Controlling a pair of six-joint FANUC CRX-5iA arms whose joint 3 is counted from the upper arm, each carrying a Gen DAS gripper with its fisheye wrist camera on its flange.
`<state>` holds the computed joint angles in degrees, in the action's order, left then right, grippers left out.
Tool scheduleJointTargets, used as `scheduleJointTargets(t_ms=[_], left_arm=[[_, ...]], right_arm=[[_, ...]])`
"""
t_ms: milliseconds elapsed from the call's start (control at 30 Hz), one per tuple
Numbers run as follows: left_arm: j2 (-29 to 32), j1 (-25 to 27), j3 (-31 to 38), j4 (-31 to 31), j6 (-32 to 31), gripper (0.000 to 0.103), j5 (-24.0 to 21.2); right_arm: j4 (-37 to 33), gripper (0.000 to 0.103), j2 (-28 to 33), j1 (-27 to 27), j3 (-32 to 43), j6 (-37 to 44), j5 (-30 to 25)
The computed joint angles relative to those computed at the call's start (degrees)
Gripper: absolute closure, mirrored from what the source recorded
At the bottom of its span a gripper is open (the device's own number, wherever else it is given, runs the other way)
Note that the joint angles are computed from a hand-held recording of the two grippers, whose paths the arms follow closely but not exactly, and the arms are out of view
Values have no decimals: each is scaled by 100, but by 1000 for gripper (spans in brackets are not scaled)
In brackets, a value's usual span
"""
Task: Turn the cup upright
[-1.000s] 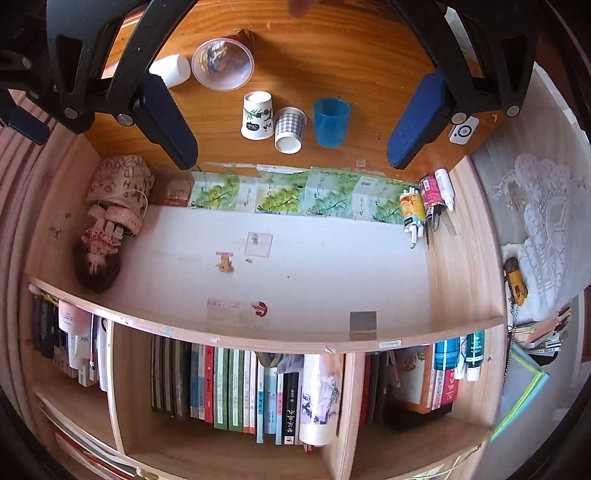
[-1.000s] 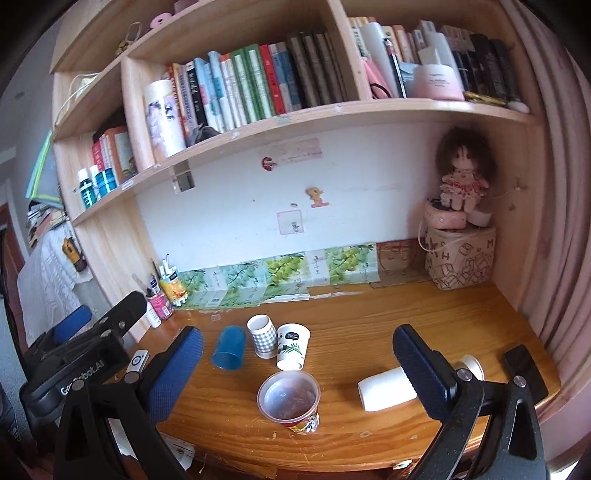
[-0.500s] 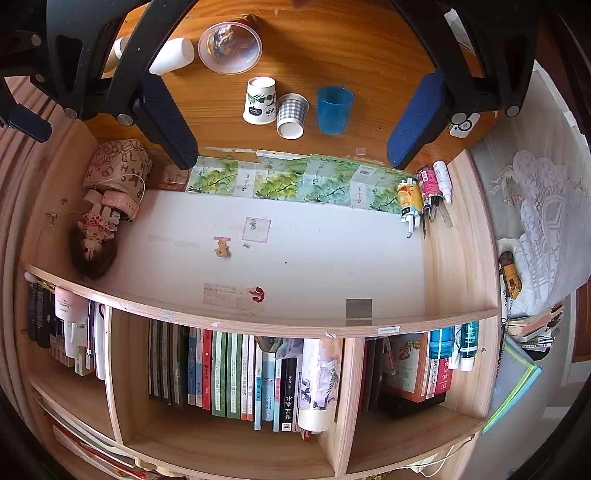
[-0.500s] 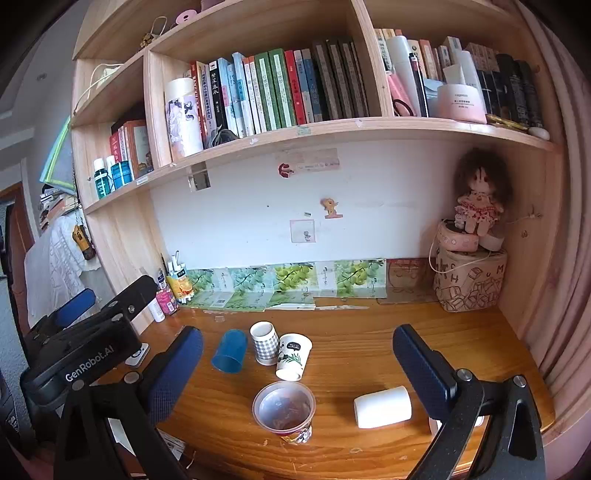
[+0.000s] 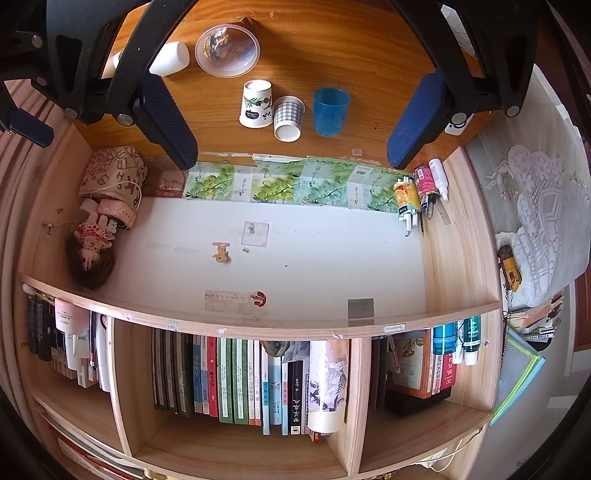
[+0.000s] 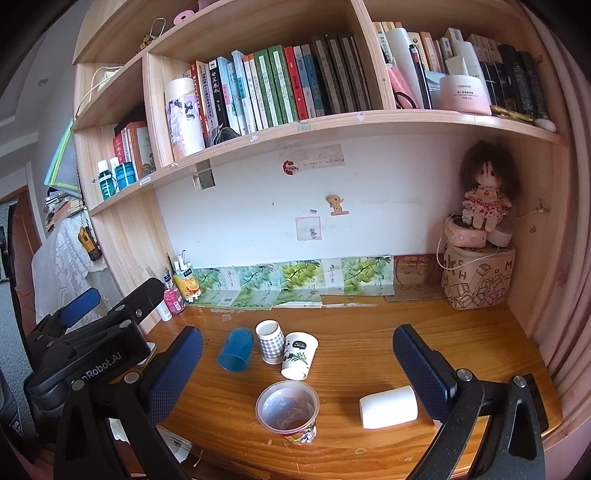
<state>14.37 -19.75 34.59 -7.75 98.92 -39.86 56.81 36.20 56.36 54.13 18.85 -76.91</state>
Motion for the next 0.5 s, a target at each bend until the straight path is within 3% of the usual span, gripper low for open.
scheduleJointTargets(t_ms=[500], left_arm=[[41,86,4,232,-259,0,-83]], right_arm=[[-138,0,49,-17,84,17,52]])
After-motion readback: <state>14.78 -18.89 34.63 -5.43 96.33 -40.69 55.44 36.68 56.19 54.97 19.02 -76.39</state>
